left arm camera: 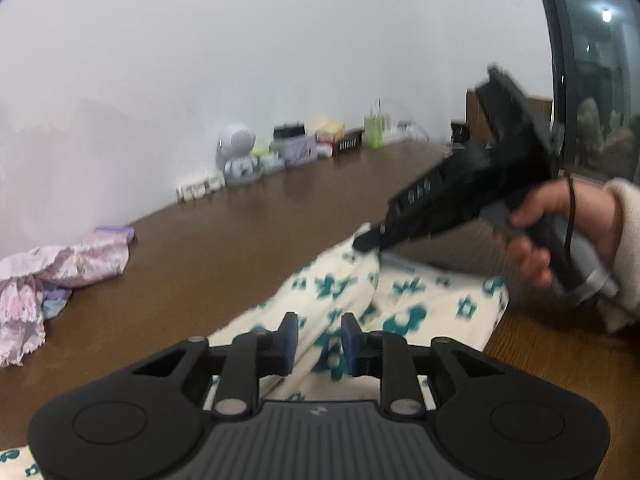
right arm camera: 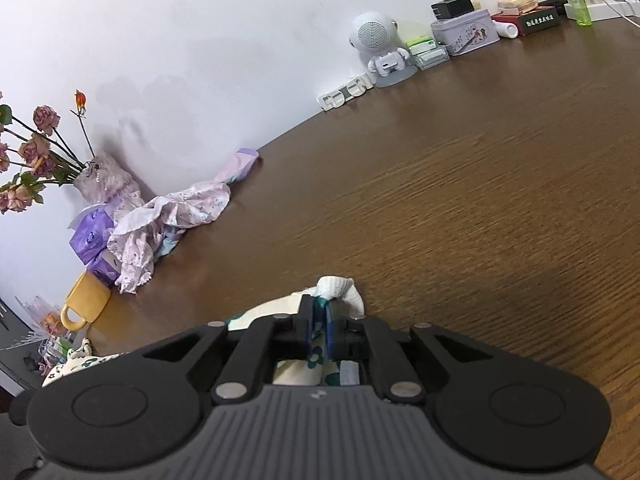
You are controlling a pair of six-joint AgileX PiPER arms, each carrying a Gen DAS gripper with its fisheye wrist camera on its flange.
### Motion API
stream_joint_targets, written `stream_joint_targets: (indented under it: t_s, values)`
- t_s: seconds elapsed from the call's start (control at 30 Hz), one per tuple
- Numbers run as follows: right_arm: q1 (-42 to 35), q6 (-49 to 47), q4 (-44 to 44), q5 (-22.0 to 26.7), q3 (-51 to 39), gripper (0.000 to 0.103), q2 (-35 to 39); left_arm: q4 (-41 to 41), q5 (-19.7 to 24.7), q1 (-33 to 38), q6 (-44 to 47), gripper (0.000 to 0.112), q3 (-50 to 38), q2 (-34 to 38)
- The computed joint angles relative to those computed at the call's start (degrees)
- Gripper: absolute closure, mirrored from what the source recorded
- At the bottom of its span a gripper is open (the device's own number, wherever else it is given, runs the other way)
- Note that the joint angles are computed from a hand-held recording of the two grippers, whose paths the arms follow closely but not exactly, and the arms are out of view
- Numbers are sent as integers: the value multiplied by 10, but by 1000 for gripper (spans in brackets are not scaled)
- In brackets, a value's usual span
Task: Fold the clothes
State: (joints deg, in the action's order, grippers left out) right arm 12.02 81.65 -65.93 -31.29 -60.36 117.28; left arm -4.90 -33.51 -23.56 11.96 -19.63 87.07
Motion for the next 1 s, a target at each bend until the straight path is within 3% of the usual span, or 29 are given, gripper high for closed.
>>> stream_joint_targets:
  t_s: [0.13,0.27,0.37,0.47,0.6,0.8,1.0]
  values:
    - [-5,-29,32,-8,23,88,-16,-28,-13,-1,9,89,-1,0]
    - [13,-191,176,9,83,87,-66,-45,24,18,19,89,-18,6]
    - [37,-319,274,15,122,87,-102,-12,46,42,-5,90,-18,-3]
    - [58,-342,251,13,132,87,-120,12,60,54,-15,90,-21,0]
    - [105,-333,191,51,92,87,-103,15,61,53,-12,92,-22,14]
    - [166,-450,284,136,58,81,-74,50,55,65,-45,90,-17,19]
    - [160,-488,332,129,76,81,-73,100,49,86,-94,87,-16,21]
